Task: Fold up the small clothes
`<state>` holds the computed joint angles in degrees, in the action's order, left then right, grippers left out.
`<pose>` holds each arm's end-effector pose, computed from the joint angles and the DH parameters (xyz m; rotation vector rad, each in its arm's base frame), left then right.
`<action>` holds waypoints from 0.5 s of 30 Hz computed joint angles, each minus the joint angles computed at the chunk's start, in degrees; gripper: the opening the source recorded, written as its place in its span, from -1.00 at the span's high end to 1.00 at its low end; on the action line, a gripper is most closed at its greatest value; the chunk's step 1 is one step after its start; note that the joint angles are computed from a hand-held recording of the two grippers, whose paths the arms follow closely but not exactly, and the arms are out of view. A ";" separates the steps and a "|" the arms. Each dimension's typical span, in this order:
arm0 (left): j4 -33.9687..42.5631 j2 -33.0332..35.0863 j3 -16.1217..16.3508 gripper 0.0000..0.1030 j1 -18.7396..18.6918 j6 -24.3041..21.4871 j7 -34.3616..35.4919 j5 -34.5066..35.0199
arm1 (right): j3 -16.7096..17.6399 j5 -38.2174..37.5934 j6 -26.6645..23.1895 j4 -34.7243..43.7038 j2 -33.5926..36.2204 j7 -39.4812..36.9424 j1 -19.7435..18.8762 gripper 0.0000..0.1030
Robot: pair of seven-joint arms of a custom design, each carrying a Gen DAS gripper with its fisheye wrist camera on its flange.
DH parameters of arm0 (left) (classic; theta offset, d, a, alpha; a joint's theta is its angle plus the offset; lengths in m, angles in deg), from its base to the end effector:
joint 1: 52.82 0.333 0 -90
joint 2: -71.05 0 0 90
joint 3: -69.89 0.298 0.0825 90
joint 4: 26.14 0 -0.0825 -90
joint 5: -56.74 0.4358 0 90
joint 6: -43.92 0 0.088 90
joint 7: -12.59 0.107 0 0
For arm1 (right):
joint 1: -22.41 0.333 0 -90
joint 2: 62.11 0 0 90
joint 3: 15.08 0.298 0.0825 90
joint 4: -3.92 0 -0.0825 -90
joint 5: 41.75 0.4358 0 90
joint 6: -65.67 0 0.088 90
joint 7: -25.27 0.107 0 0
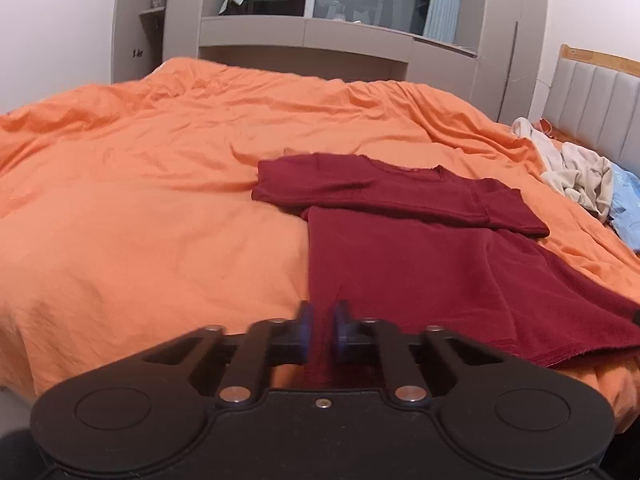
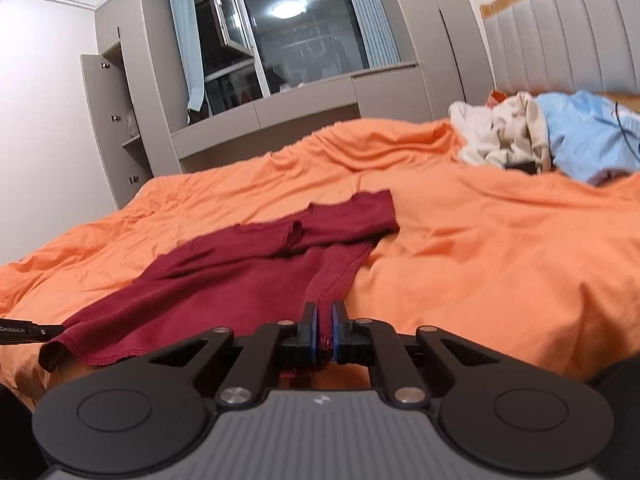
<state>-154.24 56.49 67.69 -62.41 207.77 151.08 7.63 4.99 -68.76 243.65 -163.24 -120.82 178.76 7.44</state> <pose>0.5646 -0.0767 0.5261 -1.4114 1.9774 -1.1456 0.3672 0.0659 0.5052 -1.0326 1.7793 -0.9537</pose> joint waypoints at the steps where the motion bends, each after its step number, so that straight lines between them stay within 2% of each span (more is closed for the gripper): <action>1: 0.11 -0.35 0.29 0.93 -0.28 -0.41 0.79 -0.54 | 0.20 -0.07 -0.45 -0.19 -1.07 0.05 -0.24 0.85; 4: -0.66 -1.87 0.21 0.94 -1.08 1.56 3.33 -0.91 | 0.45 -0.30 -1.42 -0.89 -4.00 0.51 -0.72 0.86; 10: -2.93 -5.77 2.12 0.99 -2.88 2.11 4.95 -3.57 | -3.45 -0.56 -5.82 -3.38 -9.37 -1.73 3.28 0.87; 15: -3.91 -5.24 1.79 0.99 -1.32 0.88 0.75 -0.41 | -6.98 0.23 -8.89 -3.44 -7.31 -3.68 6.45 0.87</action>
